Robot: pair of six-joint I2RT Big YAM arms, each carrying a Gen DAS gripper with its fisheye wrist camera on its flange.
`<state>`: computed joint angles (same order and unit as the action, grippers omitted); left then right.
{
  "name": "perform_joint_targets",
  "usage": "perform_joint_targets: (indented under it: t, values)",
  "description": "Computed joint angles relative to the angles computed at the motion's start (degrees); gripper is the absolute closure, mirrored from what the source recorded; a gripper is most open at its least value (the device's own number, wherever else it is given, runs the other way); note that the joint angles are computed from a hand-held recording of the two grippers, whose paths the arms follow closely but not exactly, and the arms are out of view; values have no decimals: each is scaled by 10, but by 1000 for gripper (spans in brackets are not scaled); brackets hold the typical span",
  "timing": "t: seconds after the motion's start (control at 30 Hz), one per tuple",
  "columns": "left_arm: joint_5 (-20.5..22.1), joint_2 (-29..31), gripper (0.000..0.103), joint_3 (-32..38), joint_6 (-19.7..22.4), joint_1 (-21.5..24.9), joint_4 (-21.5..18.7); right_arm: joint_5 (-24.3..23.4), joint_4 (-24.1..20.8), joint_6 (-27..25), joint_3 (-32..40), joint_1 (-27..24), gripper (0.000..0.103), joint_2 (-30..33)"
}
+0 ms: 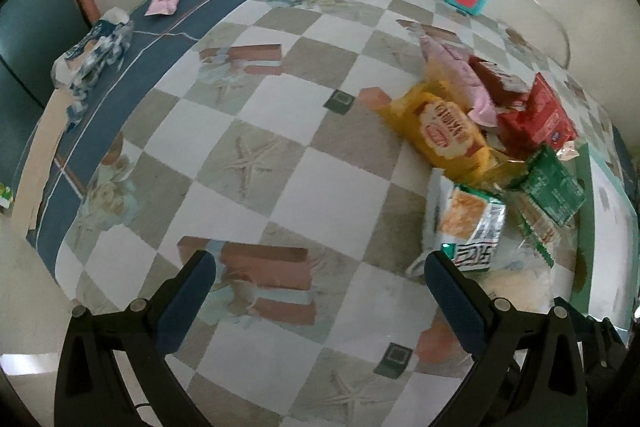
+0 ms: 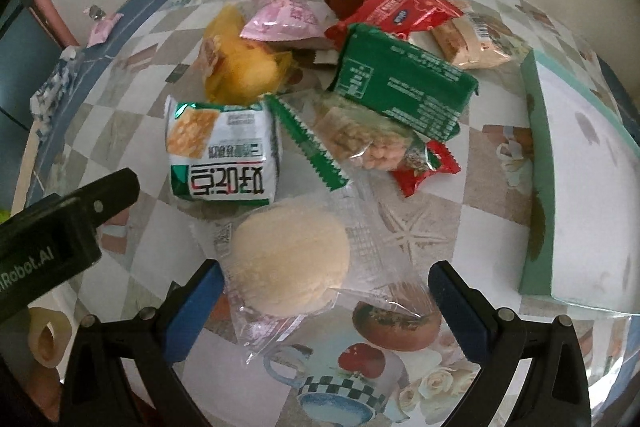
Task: Organize snacks
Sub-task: 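Grasp the green-and-white cracker pack with left gripper while right grasps the wrapped bun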
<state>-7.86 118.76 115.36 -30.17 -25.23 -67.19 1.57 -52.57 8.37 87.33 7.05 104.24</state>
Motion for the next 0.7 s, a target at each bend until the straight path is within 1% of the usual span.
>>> perform_joint_targets:
  t: [0.13,0.27,0.43,0.5,0.53,0.7]
  values:
    - [11,12,0,20,8,-4,-7,-8,0,9,-13,-20,0,-15]
    - [20,33,0,56,23,-11,-20,-12,2,17,-28,-32,0,-29]
    - [24,69,0,114,46,-22,-51,-11,-2,19,-41,-45,1,-41]
    - [27,85,0,140,53,-27,-65,-16,-3,21,-45,-53,5,-45]
    - [28,91,0,151,56,-29,-71,-18,-3,22,-48,-56,9,-48]
    - [31,126,1,206,61,-36,-102,-30,-5,19,-54,-68,13,-53]
